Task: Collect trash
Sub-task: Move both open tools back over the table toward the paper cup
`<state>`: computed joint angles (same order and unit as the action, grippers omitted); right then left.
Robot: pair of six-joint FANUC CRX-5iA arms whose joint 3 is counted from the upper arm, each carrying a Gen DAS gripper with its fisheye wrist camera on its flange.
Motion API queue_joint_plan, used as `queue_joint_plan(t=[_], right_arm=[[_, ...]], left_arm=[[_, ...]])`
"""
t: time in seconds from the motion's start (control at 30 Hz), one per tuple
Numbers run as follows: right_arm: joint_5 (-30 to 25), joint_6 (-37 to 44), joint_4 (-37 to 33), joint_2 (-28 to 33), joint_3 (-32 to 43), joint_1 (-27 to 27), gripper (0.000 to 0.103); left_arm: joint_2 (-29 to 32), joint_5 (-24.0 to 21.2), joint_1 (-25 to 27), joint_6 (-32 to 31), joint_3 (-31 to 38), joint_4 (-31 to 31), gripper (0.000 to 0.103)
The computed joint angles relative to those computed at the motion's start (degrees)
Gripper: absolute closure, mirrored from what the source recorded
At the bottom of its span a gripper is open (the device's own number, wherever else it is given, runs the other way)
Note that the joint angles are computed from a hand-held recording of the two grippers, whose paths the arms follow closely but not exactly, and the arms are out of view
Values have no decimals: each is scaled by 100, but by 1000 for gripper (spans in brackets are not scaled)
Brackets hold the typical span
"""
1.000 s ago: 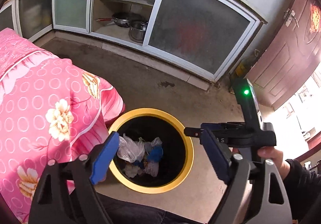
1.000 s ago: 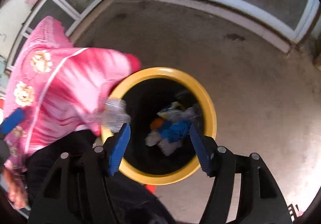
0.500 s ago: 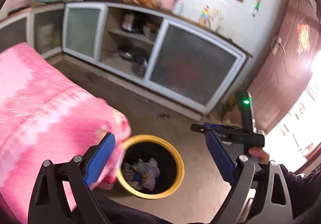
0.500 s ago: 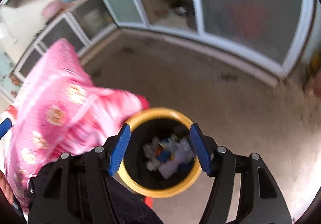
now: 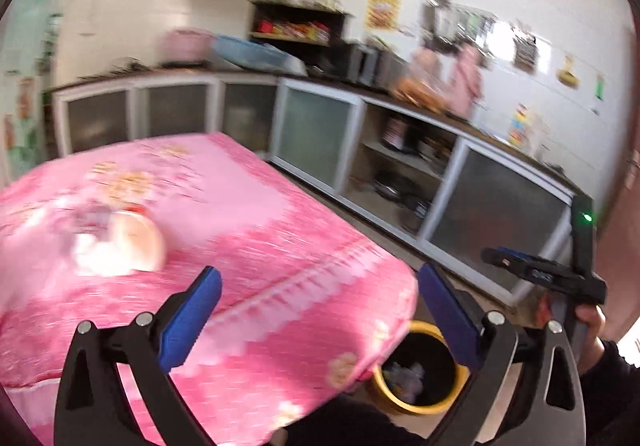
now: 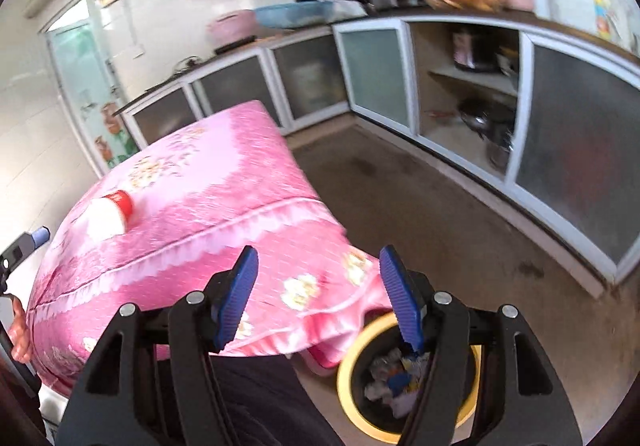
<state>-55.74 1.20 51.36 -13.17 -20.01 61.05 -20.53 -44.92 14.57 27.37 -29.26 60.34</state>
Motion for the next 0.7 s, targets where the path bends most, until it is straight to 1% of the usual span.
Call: queue_joint_plan(t=[0.07,0.1,0.13,0.23,0.27,0.33,0.43,0.53,0.63,0.7], right_arm=[[45,69,168,188,173,62,37],[13,83,250,261,238,116,35],[3,131,333,354,324,155,35],[48,374,578,618,566,242,35],[164,533,593,738,695,246,35],[331,706,578,879,857,243,35],[613,1046,486,1149,1177,219,34],[843,1467,299,1501,1613,180,34],[972,1750,173,1786,1944,196,34],[1075,2019,47,2020,2224,183,34]], left_arm=[[-129,99,207,-31,-69,32,8],[-224,227,307,-12,-121,-11,8],[-317,388,416,23,-167,-112,8],[-412,502,685,180,-134,-418,8],[-438,548,817,215,-143,-490,8],[-436,522,1035,241,-130,-546,8],[-363,511,1376,416,-51,-810,8],[-282,600,1559,473,-51,-872,8],[-74,623,1735,664,87,-1062,8],[72,633,1787,730,155,-1068,8]])
